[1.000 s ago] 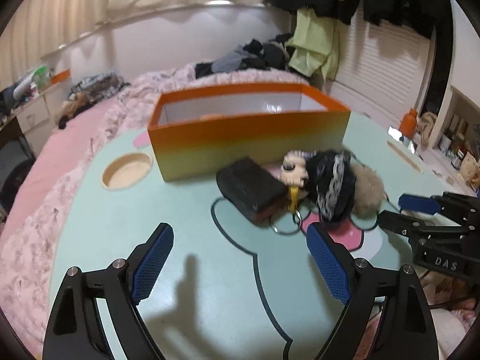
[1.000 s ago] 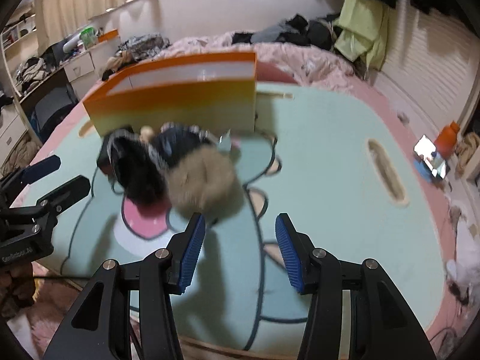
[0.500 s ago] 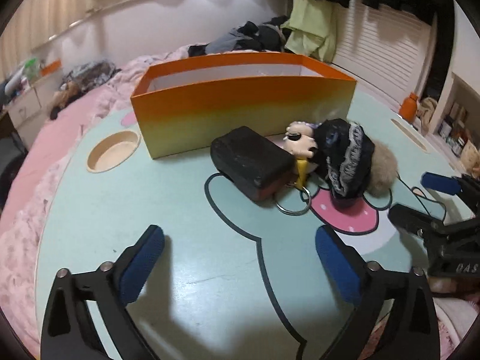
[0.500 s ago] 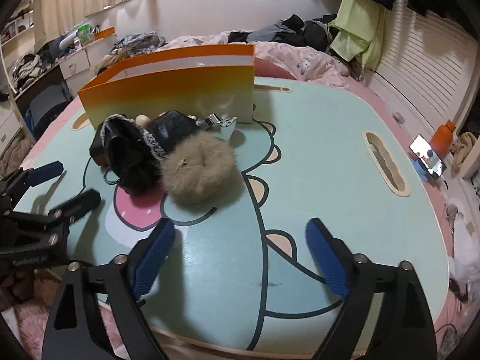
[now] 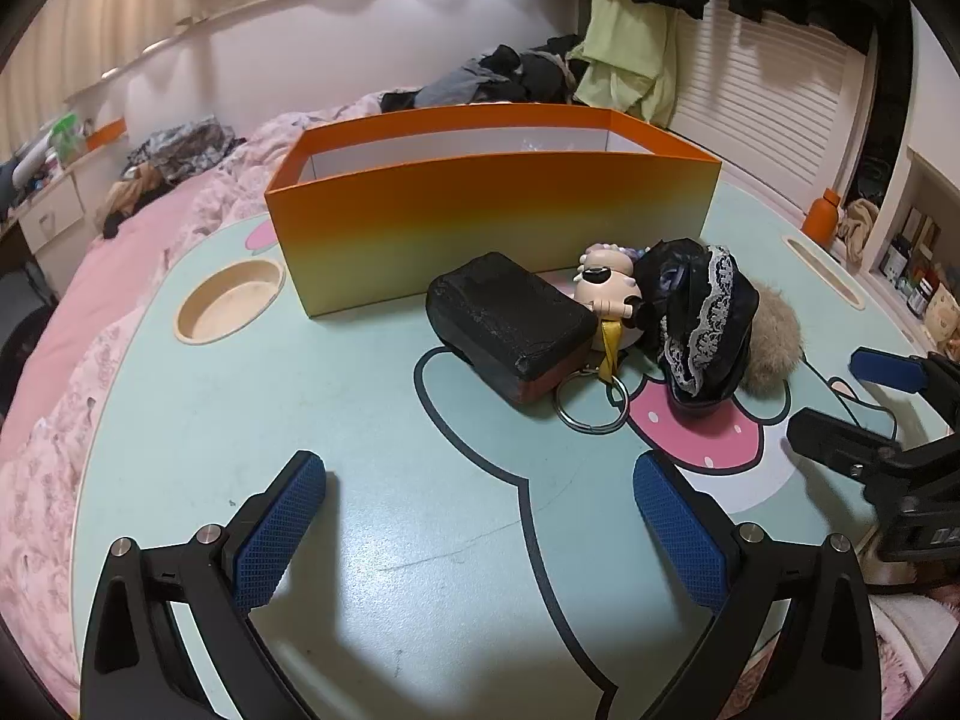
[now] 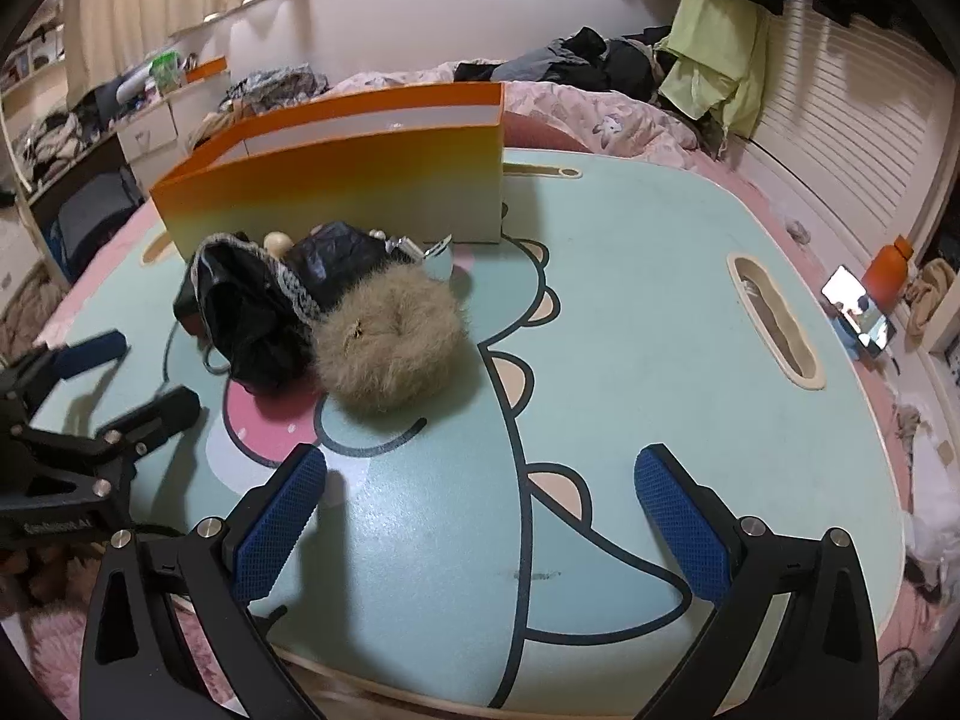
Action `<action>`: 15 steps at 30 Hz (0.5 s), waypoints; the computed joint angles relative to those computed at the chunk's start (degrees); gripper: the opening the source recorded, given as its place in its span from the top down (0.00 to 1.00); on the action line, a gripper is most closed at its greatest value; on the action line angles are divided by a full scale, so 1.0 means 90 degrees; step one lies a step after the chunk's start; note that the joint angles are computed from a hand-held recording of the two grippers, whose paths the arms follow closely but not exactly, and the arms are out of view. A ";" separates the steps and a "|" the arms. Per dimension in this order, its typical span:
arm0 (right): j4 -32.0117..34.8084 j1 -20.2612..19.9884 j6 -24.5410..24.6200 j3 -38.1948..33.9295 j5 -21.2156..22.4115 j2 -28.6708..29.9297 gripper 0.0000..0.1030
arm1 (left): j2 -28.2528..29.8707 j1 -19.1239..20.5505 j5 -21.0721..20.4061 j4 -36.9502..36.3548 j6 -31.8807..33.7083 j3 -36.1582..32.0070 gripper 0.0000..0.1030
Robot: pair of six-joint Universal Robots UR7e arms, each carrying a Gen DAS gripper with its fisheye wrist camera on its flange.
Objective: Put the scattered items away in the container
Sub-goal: 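Grasp the brown fluffy pom-pom with the right gripper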
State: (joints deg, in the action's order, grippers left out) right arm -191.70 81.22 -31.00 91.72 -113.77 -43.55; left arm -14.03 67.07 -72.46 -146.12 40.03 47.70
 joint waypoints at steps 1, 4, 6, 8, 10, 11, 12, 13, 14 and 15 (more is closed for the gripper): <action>0.0127 -0.0031 0.0025 0.0032 0.0235 -0.0071 0.02 | -0.0001 0.0002 -0.0001 0.0003 0.0001 -0.0003 0.01; 0.0102 0.0057 -0.0135 -0.0134 0.0185 0.0014 0.06 | -0.0008 0.0008 -0.0007 0.0002 0.0008 0.0004 0.01; -0.0047 0.0175 -0.0358 -0.0427 -0.0135 0.0230 0.12 | -0.0008 0.0007 -0.0007 0.0005 0.0007 0.0003 0.01; 0.0237 0.0240 -0.0413 -0.0737 -0.0282 0.0378 0.22 | -0.0010 0.0004 0.0000 -0.0009 0.0002 0.0015 0.01; 0.0602 0.0247 -0.0369 -0.0966 -0.0266 0.0459 0.31 | -0.0014 0.0002 0.0000 -0.0017 0.0000 0.0027 0.01; 0.0685 0.0240 -0.0355 -0.1032 -0.0261 0.0493 0.35 | -0.0014 0.0002 0.0000 -0.0017 0.0000 0.0027 0.01; 0.0786 0.0232 -0.0336 -0.1104 -0.0241 0.0529 0.42 | -0.0015 0.0000 0.0003 -0.0021 -0.0001 0.0033 0.01; 0.0847 0.0216 -0.0334 -0.1130 -0.0169 0.0536 0.48 | -0.0016 0.0001 0.0004 -0.0023 -0.0001 0.0035 0.01; 0.0811 0.0193 -0.0367 -0.1099 -0.0060 0.0523 0.53 | -0.0017 0.0003 0.0003 -0.0023 -0.0002 0.0034 0.01; 0.0755 0.0171 -0.0380 -0.1048 0.0020 0.0504 0.60 | -0.0018 0.0002 0.0003 -0.0024 -0.0004 0.0037 0.01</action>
State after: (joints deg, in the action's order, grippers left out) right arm -184.90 82.76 -34.43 82.29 -113.59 -39.01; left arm -14.19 67.09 -72.43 -146.34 39.99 48.04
